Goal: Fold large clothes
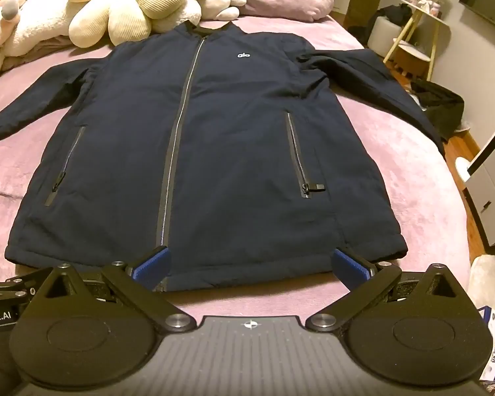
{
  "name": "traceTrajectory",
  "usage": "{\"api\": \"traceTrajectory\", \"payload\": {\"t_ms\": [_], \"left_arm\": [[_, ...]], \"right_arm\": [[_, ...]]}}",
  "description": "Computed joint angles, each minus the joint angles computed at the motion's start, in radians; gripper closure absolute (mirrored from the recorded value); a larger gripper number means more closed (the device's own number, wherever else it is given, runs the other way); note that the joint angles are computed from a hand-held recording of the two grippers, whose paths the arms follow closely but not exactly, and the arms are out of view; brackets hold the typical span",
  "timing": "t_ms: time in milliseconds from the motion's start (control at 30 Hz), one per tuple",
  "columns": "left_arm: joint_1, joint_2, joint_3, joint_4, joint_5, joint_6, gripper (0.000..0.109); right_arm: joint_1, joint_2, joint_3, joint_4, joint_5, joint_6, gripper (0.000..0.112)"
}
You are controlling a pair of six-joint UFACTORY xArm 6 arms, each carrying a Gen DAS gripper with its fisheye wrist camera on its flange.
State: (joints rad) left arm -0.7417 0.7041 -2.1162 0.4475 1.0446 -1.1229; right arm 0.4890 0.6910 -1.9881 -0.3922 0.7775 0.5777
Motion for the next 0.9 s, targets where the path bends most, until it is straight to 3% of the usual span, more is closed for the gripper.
{"api": "traceTrajectory", "payload": {"t_ms": [900], "left_arm": [[0.021,-0.005,0.014,-0.043,-0.008,0.017,0.006]], "right_arm": [[-0.006,0.005,-0.007,0.019,-0.002,-0.010,0.009]]}}
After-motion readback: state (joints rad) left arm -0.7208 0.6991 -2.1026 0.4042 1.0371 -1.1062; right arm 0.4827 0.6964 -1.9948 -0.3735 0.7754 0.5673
